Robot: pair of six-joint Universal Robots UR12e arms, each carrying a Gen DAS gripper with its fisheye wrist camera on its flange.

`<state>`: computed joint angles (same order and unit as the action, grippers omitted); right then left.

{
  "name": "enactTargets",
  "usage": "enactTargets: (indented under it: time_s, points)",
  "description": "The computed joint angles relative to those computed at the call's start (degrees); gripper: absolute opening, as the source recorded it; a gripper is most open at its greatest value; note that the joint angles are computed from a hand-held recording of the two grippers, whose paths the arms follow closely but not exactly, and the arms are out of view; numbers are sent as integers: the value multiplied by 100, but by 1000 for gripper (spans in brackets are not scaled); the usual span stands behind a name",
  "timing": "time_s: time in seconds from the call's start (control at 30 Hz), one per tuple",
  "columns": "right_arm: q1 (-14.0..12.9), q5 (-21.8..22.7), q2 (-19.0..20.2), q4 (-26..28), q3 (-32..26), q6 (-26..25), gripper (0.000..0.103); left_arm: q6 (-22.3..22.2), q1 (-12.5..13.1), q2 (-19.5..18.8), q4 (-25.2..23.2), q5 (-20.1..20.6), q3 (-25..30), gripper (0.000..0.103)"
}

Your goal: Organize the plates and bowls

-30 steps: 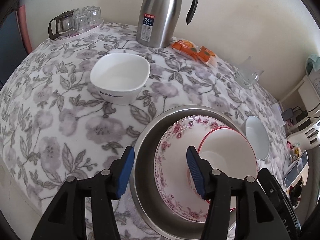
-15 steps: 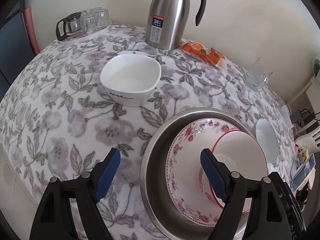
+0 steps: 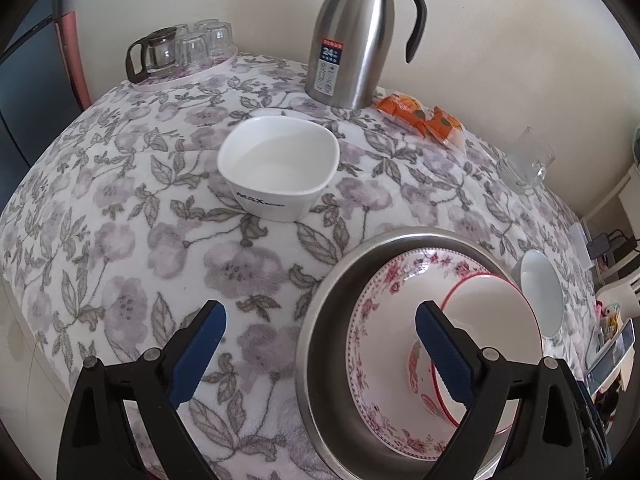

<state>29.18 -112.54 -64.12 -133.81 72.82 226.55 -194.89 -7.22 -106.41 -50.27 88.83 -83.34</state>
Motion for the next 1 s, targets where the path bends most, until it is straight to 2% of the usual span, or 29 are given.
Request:
enactTargets:
  time_s: [0.1, 0.3, 0.57, 0.8, 0.9, 1.0]
  points:
    - [4, -109, -15, 71, 18, 139, 103, -22, 5, -7, -15, 11, 5, 96]
    - [-79, -192, -182, 1, 268, 781, 103, -188, 60, -30, -113, -40, 14, 96]
    - [-227, 170, -380, -59, 600, 1383, 103, -374, 207, -40, -466, -519, 57, 96]
    - [-288, 349, -510, -3, 829, 1903, 102, -588, 277, -95, -864, -614, 119, 96]
    - [-298, 415, -506, 42, 826, 1919, 98, -705, 311, -95, -920, -661, 109, 96]
    - [-321, 588, -489, 113, 810, 1911, 83, -665, 321, -107, -967, -725, 120, 96]
